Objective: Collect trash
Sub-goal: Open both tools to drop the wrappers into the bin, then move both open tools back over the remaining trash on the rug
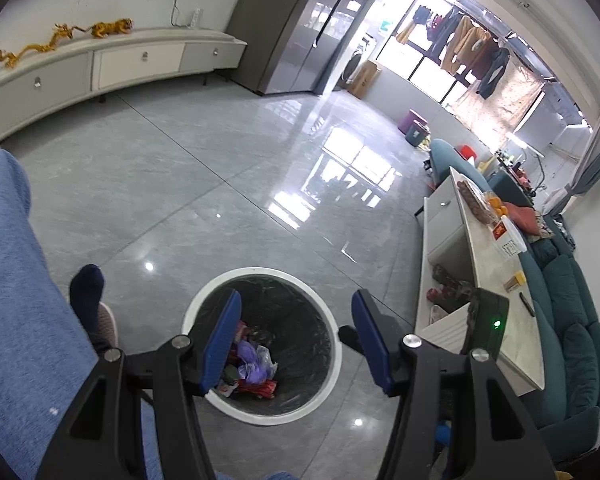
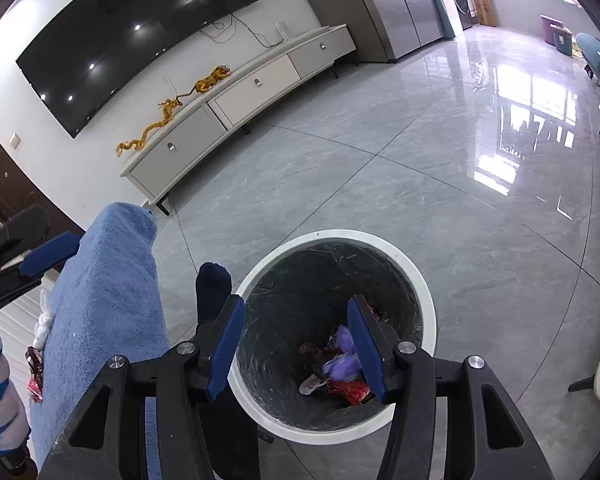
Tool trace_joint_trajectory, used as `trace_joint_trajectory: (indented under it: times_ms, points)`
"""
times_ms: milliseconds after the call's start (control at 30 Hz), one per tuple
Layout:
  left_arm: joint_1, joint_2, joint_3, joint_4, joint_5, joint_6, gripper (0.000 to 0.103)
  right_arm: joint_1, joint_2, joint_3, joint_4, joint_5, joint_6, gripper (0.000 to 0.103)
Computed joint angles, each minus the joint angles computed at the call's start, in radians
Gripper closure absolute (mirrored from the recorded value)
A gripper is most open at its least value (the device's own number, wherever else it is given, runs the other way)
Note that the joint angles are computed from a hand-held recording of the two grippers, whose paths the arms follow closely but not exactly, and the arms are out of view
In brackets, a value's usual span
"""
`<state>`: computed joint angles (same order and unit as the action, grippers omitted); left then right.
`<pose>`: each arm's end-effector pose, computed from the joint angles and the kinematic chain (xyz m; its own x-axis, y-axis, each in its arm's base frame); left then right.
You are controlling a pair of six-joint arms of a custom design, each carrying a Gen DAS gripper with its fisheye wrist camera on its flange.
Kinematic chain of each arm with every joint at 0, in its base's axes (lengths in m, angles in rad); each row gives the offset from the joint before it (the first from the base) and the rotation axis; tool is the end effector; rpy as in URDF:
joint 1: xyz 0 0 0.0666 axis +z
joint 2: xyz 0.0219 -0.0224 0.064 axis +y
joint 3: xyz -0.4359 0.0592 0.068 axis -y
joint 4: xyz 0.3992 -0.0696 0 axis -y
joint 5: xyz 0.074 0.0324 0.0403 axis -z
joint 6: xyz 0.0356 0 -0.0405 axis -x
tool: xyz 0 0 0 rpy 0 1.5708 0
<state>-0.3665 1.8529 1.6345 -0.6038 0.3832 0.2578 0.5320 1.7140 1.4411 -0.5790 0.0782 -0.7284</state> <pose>0.6215 -0.2532 0.3653 -0.8067 0.0564 -0.5883 0.3767 0.8160 -0.4384 0.5254 0.3056 0.3622 -0.7911 0.3044 -0.5306 0.0874 0.9147 0.3945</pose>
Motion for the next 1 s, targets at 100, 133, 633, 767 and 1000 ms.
trace_joint_trajectory:
  times_ms: [100,133,633,767,1000]
  points:
    - [0.008,-0.039,-0.037,0.021,-0.003,0.008,0.047,0.006,-0.022,-0.012,0.016,0.011,-0.010,0.052]
    - [0.010,-0.051,-0.048,0.028,-0.009,0.007,0.047,0.009,-0.030,-0.017,0.020,0.015,-0.011,0.052]
    - [0.100,-0.335,-0.304,0.146,-0.134,0.013,0.047,0.091,-0.131,0.028,0.043,0.121,0.070,0.052]
    - [0.159,-0.424,-0.398,0.170,-0.164,0.018,0.047,0.120,-0.138,0.058,0.053,0.130,0.108,0.052]
    - [0.302,-0.567,-0.546,0.199,-0.192,0.036,0.047,0.170,-0.108,0.143,0.058,0.124,0.171,0.052]
